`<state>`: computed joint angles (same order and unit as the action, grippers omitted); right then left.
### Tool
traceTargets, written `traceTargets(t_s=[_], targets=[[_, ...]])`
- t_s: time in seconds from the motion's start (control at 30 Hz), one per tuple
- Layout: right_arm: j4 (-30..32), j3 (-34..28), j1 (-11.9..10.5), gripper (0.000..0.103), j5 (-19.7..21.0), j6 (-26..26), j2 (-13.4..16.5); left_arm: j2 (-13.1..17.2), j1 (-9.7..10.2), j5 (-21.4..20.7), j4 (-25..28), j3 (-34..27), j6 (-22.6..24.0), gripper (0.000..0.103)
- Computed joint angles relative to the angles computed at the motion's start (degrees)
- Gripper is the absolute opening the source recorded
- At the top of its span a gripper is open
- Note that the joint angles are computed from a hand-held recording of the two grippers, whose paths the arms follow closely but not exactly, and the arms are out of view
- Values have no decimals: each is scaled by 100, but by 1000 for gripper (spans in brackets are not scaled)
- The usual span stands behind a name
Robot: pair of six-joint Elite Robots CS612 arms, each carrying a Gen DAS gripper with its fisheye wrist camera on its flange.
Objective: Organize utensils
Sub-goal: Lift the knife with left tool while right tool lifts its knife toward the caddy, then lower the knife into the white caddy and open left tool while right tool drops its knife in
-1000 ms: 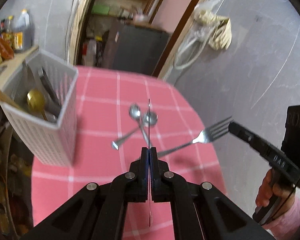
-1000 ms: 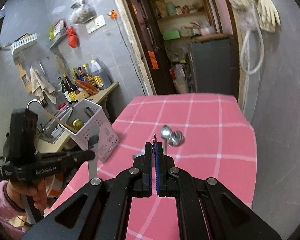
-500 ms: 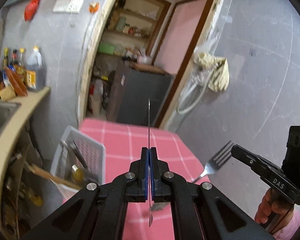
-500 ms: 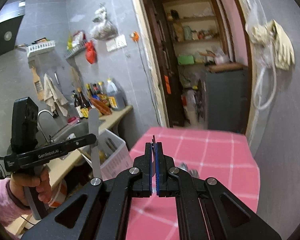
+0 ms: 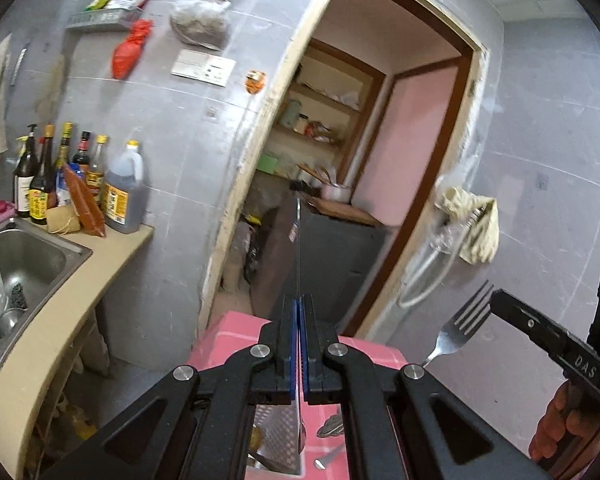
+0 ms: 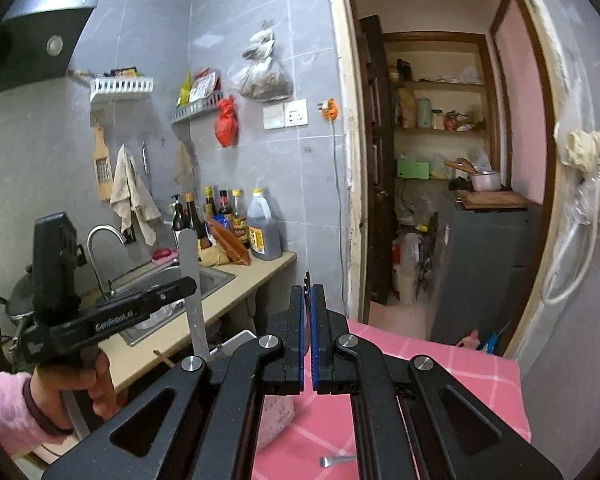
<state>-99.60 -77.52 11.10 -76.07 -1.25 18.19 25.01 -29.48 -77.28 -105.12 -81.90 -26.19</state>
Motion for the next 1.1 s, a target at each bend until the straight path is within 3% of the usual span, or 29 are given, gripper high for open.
traceTargets(t_s=[0.2,0.37,0.6,0.77,1.0,1.1], targets=[[75,421,127,2,-58,-258,-143,158,-52,363,-196,-36,345,2],[156,593,199,2,-43,-476,-168,264,-44,170,-198,-133,301,2],[230,753,238,3,39,-546,-199,379,-75,216,-158,-201,287,2],[180,782,295,2,-188,-694,-191,440,-137,474,-241,-255,567,2],[170,837,335,2,-308,-872,-238,455,-145,301,-367,-278,471,2],[274,885,332,3,-273,-803,-260,442,-163,322,-263,-248,648,2]])
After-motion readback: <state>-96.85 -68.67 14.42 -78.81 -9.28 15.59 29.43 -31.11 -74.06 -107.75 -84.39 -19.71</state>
